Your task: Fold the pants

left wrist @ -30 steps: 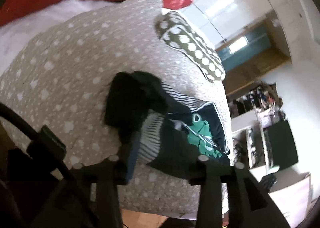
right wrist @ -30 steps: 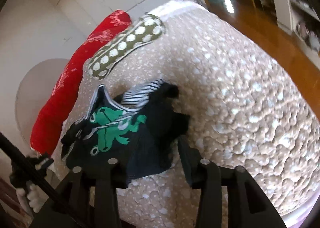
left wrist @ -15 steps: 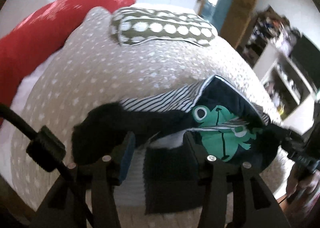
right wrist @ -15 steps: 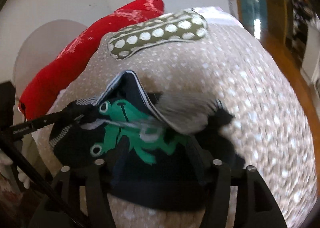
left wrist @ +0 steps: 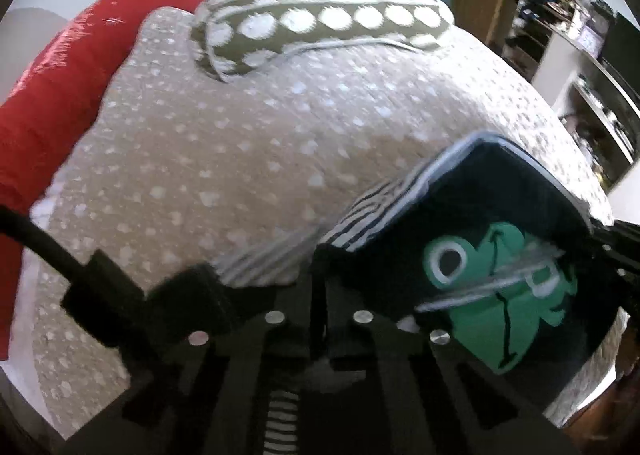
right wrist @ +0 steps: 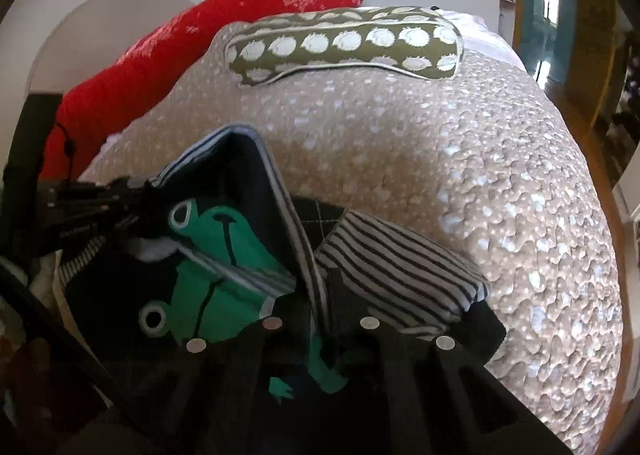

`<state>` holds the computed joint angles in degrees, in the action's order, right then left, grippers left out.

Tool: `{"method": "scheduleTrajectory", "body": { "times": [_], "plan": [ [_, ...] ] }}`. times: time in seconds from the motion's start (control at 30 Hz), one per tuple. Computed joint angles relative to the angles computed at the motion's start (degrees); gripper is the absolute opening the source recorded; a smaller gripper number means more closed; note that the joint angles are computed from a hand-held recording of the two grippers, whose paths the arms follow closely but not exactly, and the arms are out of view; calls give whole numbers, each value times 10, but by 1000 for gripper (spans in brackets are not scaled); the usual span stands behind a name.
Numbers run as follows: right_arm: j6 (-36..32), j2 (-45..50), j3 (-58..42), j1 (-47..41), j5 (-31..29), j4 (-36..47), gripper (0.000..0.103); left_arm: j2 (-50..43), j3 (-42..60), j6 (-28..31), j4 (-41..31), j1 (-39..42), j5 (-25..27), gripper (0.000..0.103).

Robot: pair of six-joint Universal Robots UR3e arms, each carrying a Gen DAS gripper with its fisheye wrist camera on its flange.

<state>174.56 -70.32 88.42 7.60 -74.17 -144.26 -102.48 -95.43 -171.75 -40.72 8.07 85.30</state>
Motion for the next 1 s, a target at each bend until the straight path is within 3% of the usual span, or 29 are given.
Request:
{"method": "scheduleTrajectory", "body": {
  "times": [0.23, 0.47, 0.6, 0.83, 0.93, 1.0],
  "plan": [
    [24, -58, 32, -26, 40, -20, 6, 100, -49, -9, 2, 71, -58, 4],
    [7, -152, 156, -22, 51, -46, 6, 278, -190, 42, -42, 159, -138, 4],
    [8, -183, 235, -16, 46, -65, 6, 351, -276, 61, -58, 178, -140, 4],
    [37, -197, 320, -30, 50, -101, 9, 398, -367, 71, -66, 187, -130, 6],
    [30, -235, 341, -61, 84, -69, 13, 435, -373, 91, -111, 218, -160, 9],
    [16, -276, 358, -89, 106, -37, 22, 492, -378, 141, -188, 275, -209, 10]
  ]
}}
